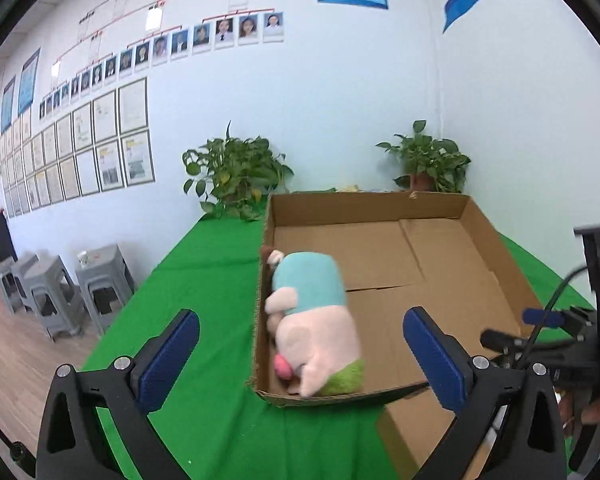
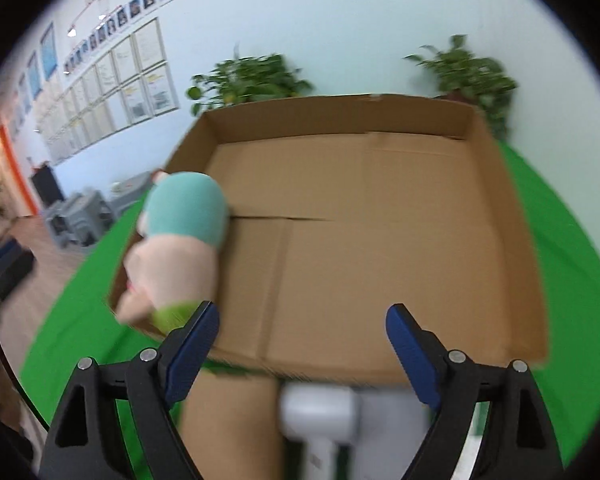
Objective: Organize objects
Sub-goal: 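Open the left gripper to release the plush toy and withdraw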
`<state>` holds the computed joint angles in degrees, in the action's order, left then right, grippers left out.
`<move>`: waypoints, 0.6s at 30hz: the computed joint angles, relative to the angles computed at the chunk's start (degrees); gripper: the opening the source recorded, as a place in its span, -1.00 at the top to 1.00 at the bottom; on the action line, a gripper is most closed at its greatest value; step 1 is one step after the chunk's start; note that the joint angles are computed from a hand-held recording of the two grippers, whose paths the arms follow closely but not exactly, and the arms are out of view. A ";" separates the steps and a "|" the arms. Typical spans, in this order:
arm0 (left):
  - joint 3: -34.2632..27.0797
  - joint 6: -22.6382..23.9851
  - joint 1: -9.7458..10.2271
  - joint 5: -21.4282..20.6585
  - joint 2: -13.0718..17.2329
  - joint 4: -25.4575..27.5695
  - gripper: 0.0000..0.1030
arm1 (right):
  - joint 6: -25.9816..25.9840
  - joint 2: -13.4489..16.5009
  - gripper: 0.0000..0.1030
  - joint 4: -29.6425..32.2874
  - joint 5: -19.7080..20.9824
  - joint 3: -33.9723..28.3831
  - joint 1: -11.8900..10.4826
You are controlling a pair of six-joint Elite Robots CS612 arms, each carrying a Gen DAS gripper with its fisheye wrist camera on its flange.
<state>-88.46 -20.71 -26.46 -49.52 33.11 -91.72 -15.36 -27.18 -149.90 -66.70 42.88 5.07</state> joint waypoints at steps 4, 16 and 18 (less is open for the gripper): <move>-0.33 -2.13 -2.15 -0.57 -0.04 -1.09 -0.99 | 0.78 -4.27 -0.66 -6.72 -3.70 9.11 -1.40; -1.30 -8.05 -7.12 0.58 -0.25 7.17 -0.53 | 0.84 -8.88 0.31 -13.74 -4.12 18.56 -3.17; -1.96 -8.78 -7.06 -0.81 0.16 8.52 0.07 | 0.24 -9.42 0.76 -13.81 -3.83 19.87 -3.38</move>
<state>-90.43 -29.49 -33.52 -50.33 33.27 -83.20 -15.12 -36.60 -163.72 -70.53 62.75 1.68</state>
